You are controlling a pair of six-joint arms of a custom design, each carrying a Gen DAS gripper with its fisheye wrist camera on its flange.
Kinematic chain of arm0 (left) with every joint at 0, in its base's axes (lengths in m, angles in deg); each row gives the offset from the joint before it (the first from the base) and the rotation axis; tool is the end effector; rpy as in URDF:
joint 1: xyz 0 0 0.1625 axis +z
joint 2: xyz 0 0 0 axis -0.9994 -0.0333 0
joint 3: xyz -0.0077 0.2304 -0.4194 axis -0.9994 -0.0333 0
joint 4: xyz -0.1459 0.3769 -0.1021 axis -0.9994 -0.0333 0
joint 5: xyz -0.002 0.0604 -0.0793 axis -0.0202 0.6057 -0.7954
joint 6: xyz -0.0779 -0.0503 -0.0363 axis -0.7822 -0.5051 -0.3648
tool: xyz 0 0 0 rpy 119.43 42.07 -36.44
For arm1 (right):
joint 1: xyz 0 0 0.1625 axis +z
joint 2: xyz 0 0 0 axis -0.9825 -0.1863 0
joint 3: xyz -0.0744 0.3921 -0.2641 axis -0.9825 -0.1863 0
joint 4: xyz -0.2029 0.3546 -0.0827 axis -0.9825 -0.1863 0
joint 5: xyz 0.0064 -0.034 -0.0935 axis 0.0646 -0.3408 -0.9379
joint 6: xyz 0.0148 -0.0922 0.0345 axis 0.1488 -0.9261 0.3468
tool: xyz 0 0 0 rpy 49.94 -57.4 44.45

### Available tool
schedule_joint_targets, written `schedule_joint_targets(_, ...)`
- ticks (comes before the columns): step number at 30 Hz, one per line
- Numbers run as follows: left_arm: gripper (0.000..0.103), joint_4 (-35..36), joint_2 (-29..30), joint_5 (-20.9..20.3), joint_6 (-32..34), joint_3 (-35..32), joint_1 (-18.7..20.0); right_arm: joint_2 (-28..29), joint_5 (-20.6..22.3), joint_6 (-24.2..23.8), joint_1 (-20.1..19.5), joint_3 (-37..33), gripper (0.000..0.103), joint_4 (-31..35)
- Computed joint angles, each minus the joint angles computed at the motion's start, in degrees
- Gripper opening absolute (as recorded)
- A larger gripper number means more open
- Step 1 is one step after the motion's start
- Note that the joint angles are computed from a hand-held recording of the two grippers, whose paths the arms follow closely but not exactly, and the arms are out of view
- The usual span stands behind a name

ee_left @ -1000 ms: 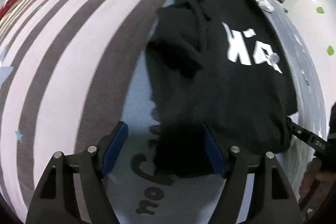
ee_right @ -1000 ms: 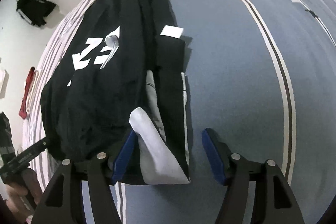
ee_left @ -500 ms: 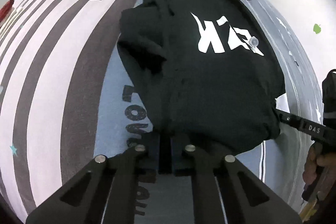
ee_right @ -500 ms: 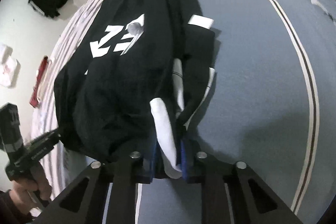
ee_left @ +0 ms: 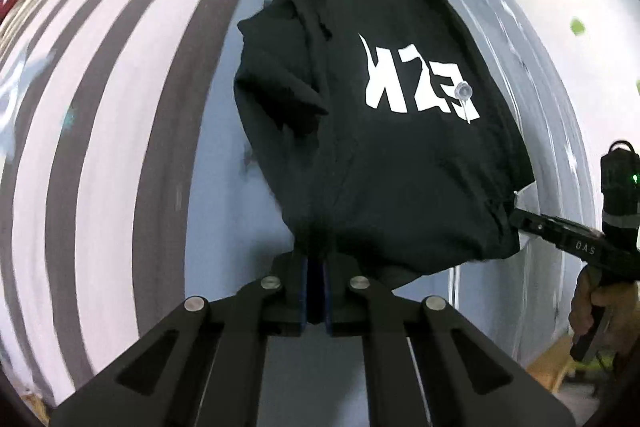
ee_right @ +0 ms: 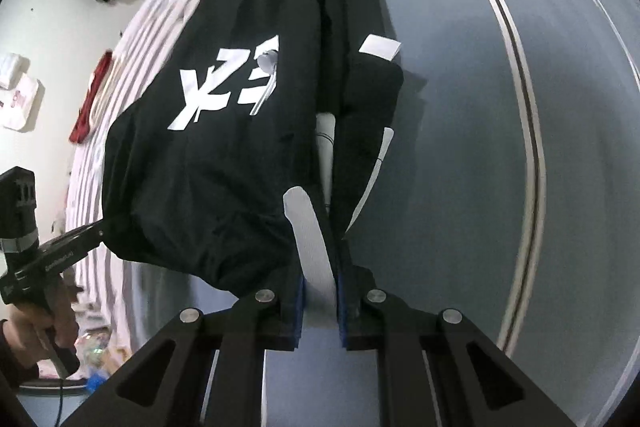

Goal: Fold clothes

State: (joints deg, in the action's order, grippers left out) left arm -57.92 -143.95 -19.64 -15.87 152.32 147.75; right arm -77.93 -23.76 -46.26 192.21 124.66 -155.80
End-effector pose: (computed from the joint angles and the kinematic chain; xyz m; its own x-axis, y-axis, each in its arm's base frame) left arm -0.0994 -0.5421 0.3922 -0.8641 -0.0526 -0.5006 0.0753 0.9698 -0.2320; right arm 0.3392 -0.5557 0.0654 -0.9262 -0.0812 0.3682 -0.1228 0.9882 -0.0910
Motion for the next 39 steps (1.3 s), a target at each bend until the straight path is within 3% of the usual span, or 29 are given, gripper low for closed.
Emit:
schedule_joint_targets(4, 0.004, 4.45, -3.91, -2.38, -5.49, 1.32, -2.91, -2.69, -0.22, 4.19, 2.02, 3.19, 0.011, 1.31)
schedule_joint_targets(8, 0.004, 2.03, -5.39, -1.49, -5.76, -0.11, -4.02, -3.51, -1.80, 3.82, 4.10, 0.75, 0.012, 0.48)
schedule_joint_targets(13, 0.004, -4.20, -1.97, 1.51, 1.91, -6.32, -3.96, -0.29, -3.25, 0.21, 6.53, -7.02, 0.011, -1.82)
schedule_joint_targets(16, 0.004, -8.07, 1.67, 0.75, 6.16, -11.40, -2.31, 2.26, -3.39, -1.09, 6.03, -13.63, 0.011, -1.18)
schedule_joint_targets(20, 0.004, -7.23, 9.33, -1.22, 8.77, -22.43, 1.49, 8.28, -2.87, -4.05, 3.80, -26.56, 0.011, 3.34)
schedule_joint_targets(25, 0.005, -1.97, 18.82, -6.87, 3.76, -37.03, 7.42, 14.62, -1.18, -5.43, 0.25, -40.22, 0.011, 11.22)
schedule_joint_targets(30, 0.005, 0.90, 26.61, -2.47, 7.67, -46.98, 9.50, 22.97, -1.43, -6.03, -1.87, -55.69, 0.011, 18.70)
schedule_joint_targets(35, 0.005, 3.71, 34.33, -2.21, 9.51, -56.97, 12.96, 31.50, -2.51, -7.47, -3.35, -71.82, 0.011, 27.01)
schedule_joint_targets(39, 0.015, 6.93, 37.58, -6.58, 4.54, -63.24, 15.58, 40.36, -1.09, -4.22, -4.73, -89.87, 0.028, 38.46)
